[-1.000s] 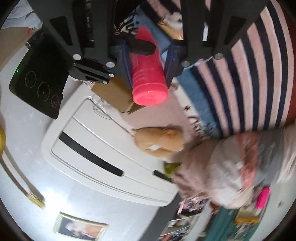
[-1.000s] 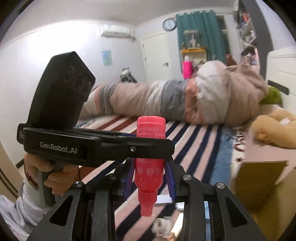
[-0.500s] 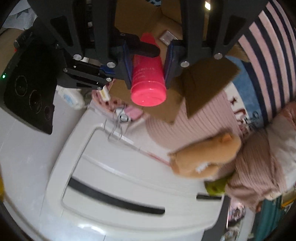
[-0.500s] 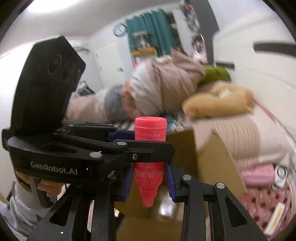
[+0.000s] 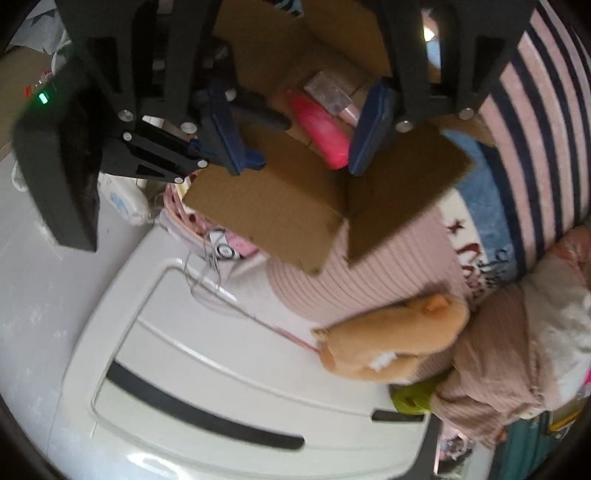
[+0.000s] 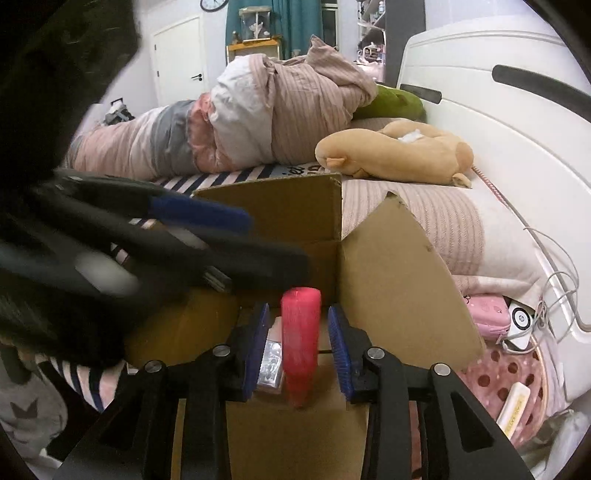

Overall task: Organize rigid objects
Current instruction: 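Lower the pink spray bottle into the box and release it, then grasp the light-blue square device with the right gripper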

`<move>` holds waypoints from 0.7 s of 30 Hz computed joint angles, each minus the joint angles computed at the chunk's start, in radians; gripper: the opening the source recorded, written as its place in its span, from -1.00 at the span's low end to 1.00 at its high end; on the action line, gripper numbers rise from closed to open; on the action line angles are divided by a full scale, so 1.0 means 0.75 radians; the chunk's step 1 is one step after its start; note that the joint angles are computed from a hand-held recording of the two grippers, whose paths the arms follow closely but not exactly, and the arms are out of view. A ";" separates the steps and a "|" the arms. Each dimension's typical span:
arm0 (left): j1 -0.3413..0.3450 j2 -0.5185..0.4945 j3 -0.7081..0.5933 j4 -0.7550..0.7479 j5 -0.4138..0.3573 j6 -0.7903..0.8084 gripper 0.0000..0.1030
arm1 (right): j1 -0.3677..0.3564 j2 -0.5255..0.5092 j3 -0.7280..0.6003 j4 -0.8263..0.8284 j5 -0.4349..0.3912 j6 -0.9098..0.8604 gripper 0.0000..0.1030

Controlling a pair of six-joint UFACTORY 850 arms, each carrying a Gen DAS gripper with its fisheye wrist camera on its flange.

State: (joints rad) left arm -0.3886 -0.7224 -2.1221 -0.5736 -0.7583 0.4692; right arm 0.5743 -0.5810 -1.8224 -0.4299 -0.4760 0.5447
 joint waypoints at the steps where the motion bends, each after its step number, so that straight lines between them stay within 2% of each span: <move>1: 0.013 0.058 0.076 -0.011 0.052 0.020 0.15 | 0.006 0.009 0.006 -0.032 0.002 0.033 -0.43; 3: 0.034 0.152 0.199 -0.017 0.140 0.039 0.27 | 0.013 0.004 -0.021 -0.027 0.035 0.037 -0.42; 5: 0.066 0.258 0.336 -0.027 0.238 0.049 0.34 | 0.024 0.038 0.010 0.032 0.120 -0.003 -0.42; 7: 0.105 0.366 0.476 -0.040 0.331 0.067 0.38 | 0.050 0.076 0.042 0.185 0.219 -0.135 -0.41; 11: 0.184 0.538 0.719 0.057 0.503 -0.002 0.40 | 0.112 0.041 -0.035 0.514 0.262 -0.484 -0.22; 14: 0.250 0.626 0.867 0.088 0.587 -0.030 0.40 | 0.181 -0.029 -0.136 0.539 0.207 -0.508 -0.19; 17: 0.315 0.691 1.004 0.057 0.657 -0.004 0.44 | 0.228 -0.187 -0.352 0.607 0.032 -0.576 0.02; 21: 0.392 0.740 1.142 -0.219 0.706 0.227 0.51 | 0.264 -0.467 -0.716 0.527 -0.278 -0.482 0.13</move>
